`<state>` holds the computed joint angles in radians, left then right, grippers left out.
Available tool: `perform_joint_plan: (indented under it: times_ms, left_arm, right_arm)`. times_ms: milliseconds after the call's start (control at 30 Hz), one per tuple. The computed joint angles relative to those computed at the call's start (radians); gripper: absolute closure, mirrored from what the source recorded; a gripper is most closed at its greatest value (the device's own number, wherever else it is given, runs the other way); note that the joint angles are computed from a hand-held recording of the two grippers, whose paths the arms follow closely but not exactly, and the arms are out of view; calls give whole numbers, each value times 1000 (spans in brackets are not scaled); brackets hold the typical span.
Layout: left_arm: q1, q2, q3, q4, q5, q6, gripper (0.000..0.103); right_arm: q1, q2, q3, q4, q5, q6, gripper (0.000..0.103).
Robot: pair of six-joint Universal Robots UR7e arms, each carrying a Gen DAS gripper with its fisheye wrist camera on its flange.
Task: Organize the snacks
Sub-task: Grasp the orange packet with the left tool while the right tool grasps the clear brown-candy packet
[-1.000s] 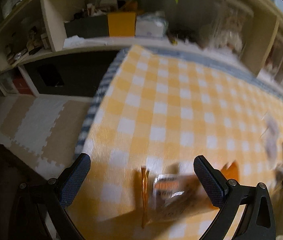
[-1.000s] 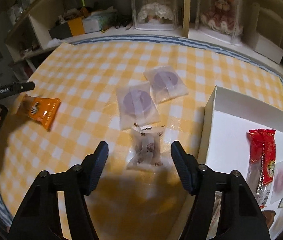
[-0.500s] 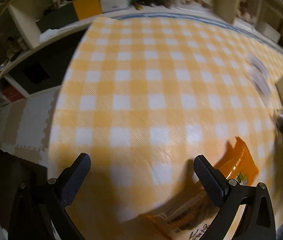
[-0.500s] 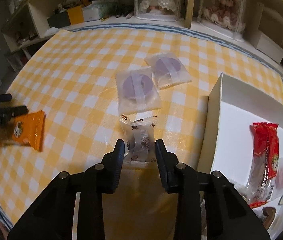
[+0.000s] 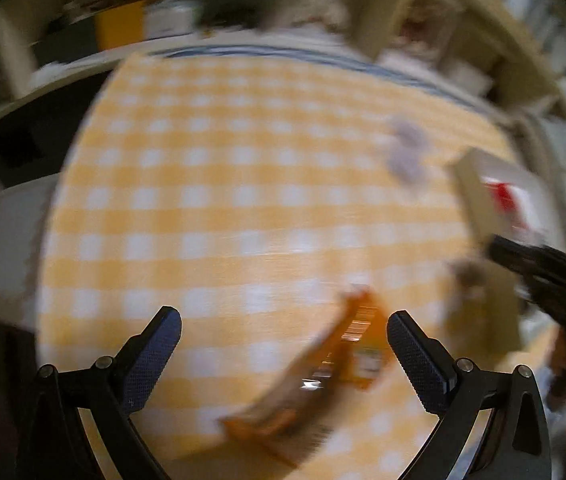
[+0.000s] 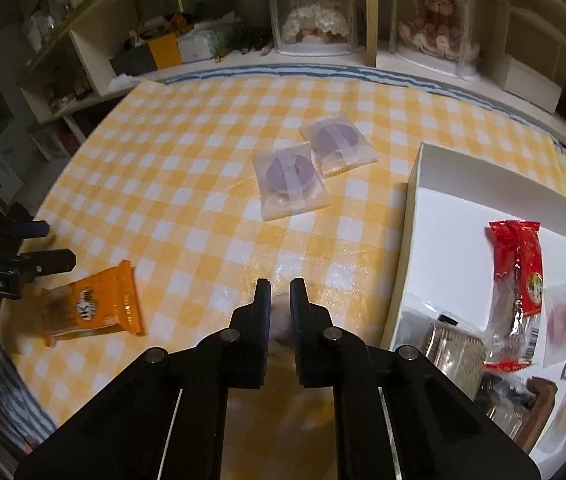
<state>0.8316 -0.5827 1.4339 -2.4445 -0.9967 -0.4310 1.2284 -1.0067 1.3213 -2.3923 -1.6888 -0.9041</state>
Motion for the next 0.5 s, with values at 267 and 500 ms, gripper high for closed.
perform_joint_plan:
  times_ms: [267,500]
  left_arm:
    - [2,41,-61,126,-98,147,19]
    - [-15,112,-155,329,-58,129,34]
  right_arm:
    - [-11,-6,-30,54,22,34,93]
    - [-28,14,-118,157,38,104,92]
